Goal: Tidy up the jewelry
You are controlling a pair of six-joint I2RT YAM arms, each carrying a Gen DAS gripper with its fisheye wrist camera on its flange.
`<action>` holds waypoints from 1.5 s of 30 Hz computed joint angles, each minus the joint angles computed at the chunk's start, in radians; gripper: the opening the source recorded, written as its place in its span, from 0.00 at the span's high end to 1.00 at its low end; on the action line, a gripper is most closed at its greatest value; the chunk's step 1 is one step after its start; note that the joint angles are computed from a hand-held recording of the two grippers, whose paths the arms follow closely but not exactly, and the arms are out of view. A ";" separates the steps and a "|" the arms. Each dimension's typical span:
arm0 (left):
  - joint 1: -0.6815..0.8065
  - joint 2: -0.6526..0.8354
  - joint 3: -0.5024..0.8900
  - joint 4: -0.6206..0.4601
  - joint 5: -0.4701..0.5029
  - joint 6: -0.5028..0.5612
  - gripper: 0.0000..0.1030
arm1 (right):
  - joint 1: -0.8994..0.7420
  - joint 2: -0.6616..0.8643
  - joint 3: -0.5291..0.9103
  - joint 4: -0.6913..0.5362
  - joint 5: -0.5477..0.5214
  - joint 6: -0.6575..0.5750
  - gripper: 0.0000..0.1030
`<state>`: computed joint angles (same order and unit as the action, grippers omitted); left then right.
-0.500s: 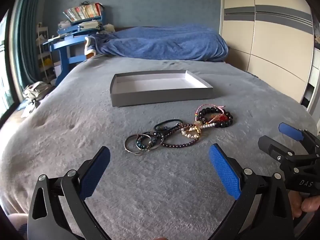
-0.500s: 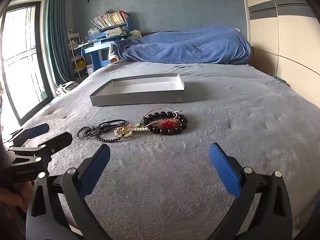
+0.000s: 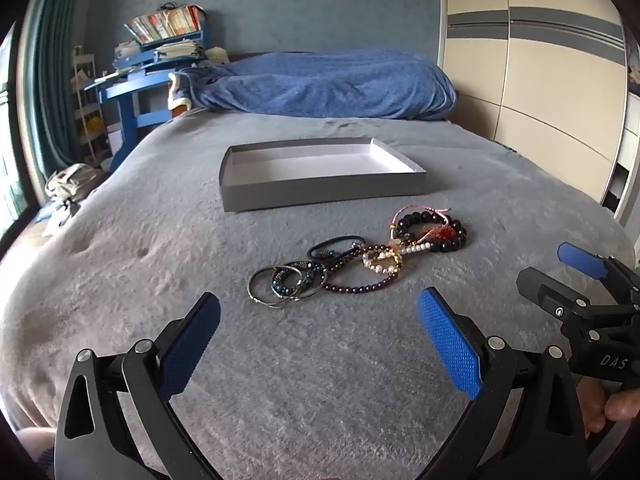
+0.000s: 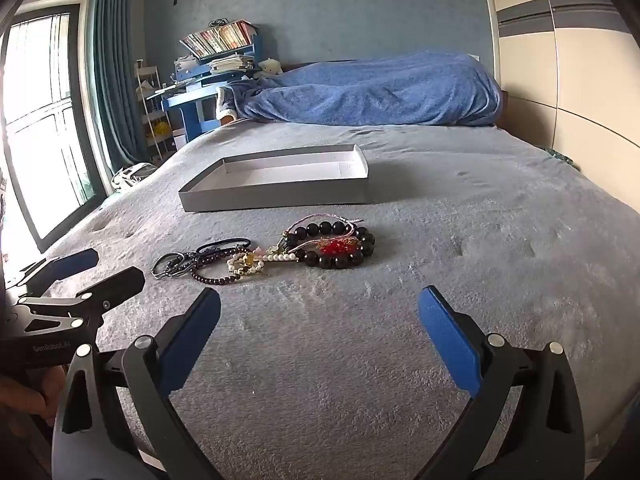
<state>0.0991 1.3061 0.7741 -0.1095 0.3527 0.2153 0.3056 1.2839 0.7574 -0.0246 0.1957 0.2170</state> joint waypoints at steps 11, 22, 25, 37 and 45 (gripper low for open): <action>0.002 0.020 -0.015 0.030 0.001 0.010 0.05 | -0.003 0.004 0.001 0.002 -0.002 -0.002 0.05; 0.011 0.018 -0.006 0.013 0.004 0.011 0.05 | -0.005 0.003 -0.001 0.004 -0.003 -0.002 0.05; 0.011 0.018 -0.006 0.013 0.005 0.011 0.05 | -0.006 0.004 -0.001 0.005 -0.003 -0.002 0.05; 0.025 0.023 0.013 -0.012 0.038 0.003 0.05 | -0.006 0.007 -0.003 0.010 0.000 0.001 0.05; 0.044 0.038 0.034 -0.033 0.064 -0.012 0.05 | -0.002 0.012 0.000 0.010 0.002 0.003 0.05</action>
<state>0.1427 1.3441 0.8080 -0.1426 0.4168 0.2035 0.3038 1.2963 0.7576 -0.0147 0.1977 0.2201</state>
